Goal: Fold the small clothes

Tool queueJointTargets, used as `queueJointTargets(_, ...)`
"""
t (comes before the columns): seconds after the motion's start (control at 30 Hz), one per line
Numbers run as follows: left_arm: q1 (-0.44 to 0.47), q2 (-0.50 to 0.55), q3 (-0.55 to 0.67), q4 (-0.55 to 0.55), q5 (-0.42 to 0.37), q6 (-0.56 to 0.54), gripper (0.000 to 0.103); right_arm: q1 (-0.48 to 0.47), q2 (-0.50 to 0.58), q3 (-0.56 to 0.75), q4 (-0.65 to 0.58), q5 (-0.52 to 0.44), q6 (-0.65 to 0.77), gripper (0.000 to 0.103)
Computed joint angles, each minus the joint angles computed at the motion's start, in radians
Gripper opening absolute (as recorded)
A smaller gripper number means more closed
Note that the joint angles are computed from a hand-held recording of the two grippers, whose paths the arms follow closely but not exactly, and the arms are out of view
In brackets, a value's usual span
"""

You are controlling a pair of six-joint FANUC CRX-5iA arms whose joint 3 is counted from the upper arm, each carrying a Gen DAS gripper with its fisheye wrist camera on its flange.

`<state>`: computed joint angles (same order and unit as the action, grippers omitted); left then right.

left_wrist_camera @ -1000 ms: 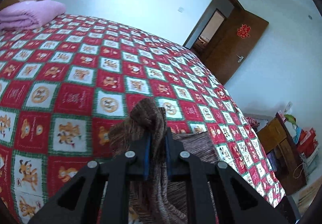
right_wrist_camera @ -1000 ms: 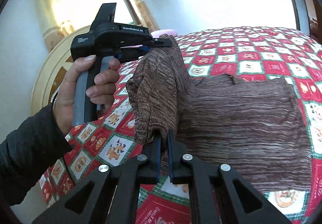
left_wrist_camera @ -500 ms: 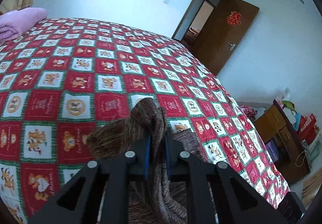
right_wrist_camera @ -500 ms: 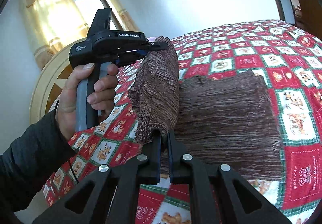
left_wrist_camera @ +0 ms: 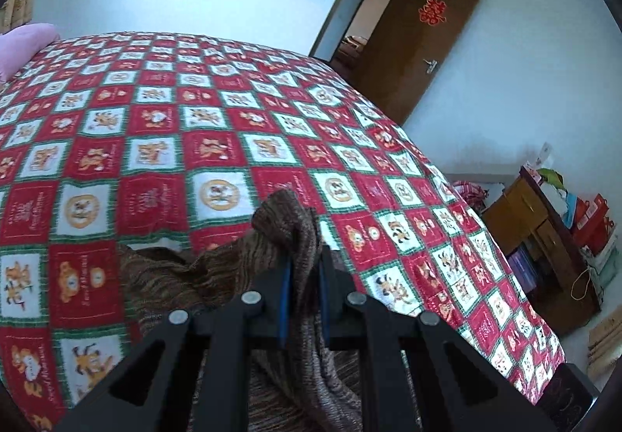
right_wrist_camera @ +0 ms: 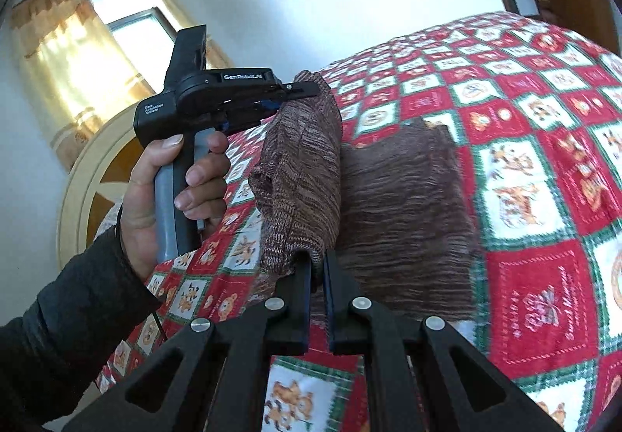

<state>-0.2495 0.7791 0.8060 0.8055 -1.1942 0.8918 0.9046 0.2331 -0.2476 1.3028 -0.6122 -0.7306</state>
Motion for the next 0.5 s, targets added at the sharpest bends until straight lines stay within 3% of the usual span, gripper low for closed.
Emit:
queueJointTargets(0.27, -0.067, 0.031, 0.046, -0.094, 0.005, 0.010, 0.012, -0.027, -0.051, -0.111, 0.054, 0.047, -0.190, 0.005)
queueJointTargets(0.5, -0.129, 0.087, 0.142, -0.258, -0.007, 0.071, 0.015, -0.118, -0.084, -0.221, 0.237, 0.197, -0.501, 0.005)
